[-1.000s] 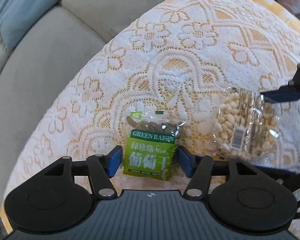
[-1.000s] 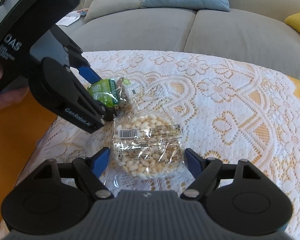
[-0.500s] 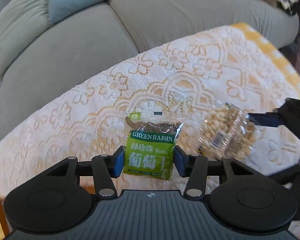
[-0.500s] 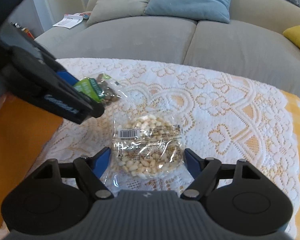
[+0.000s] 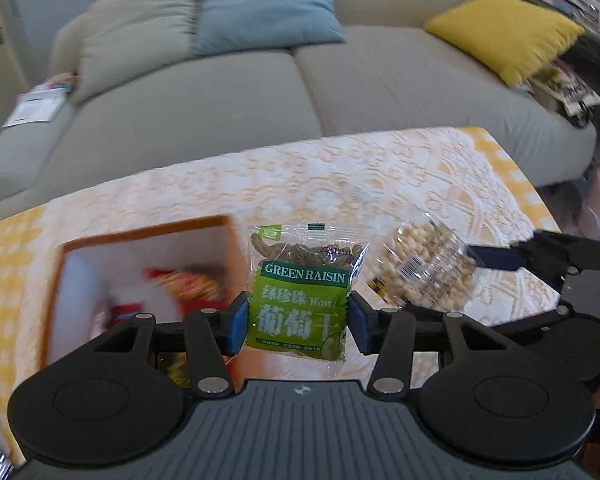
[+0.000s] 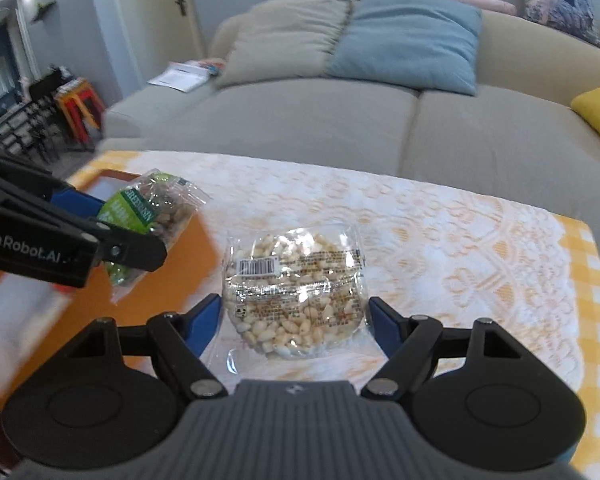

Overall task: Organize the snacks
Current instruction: 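Carry the raisin packet and nut bag over the orange box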

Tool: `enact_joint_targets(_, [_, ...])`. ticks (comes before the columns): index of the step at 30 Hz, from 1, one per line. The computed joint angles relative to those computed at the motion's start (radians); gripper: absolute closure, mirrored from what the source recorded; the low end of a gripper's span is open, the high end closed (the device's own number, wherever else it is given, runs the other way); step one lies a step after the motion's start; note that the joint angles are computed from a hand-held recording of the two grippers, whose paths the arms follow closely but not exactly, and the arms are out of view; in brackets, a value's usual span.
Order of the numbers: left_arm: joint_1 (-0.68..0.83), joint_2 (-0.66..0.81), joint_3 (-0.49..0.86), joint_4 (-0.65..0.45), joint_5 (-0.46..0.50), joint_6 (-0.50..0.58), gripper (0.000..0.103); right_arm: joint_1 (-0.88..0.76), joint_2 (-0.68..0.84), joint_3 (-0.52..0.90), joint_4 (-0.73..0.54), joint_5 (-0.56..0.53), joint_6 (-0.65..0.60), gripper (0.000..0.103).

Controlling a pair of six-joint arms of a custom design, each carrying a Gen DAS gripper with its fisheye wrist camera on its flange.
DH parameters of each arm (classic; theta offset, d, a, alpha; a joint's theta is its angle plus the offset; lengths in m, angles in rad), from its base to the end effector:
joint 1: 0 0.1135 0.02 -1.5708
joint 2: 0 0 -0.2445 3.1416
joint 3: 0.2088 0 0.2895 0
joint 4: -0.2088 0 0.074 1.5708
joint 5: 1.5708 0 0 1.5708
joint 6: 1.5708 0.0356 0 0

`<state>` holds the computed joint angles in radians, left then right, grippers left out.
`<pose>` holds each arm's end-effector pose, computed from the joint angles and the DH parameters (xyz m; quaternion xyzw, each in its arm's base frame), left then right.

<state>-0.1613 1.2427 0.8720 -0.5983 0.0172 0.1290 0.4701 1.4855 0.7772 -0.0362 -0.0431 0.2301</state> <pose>0.2851 -0.0470 0.2080 0.1407 0.9446 -0.0130 0.2962 0.2970 0.1526 0.1442 -0.1182 0.9080 0.1562 0.3703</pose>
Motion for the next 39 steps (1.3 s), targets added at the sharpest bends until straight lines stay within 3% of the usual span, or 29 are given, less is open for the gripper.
enact_joint_targets(6, [0.182,-0.177,-0.075,-0.085,0.01,0.045,0.046,0.164,-0.095,-0.028,-0.01,0.04,0.076,0.027])
enact_joint_targets(12, [0.362,-0.19,-0.094,-0.099,0.036,0.146,0.046,0.304,-0.048,0.061,-0.031,0.074,0.085,0.027])
enact_joint_targets(23, [0.524,0.021,-0.039,0.012,0.076,0.243,0.046,0.346,0.401,0.567,-0.224,0.122,-0.151,0.027])
enact_joint_targets(33, [0.466,0.218,0.022,0.116,-0.039,0.268,0.046,0.323,0.753,1.001,-0.44,0.121,-0.433,0.027])
enact_joint_targets(39, [0.468,0.29,0.069,0.124,-0.014,0.282,0.046,0.317,0.868,1.152,-0.503,0.09,-0.544,0.026])
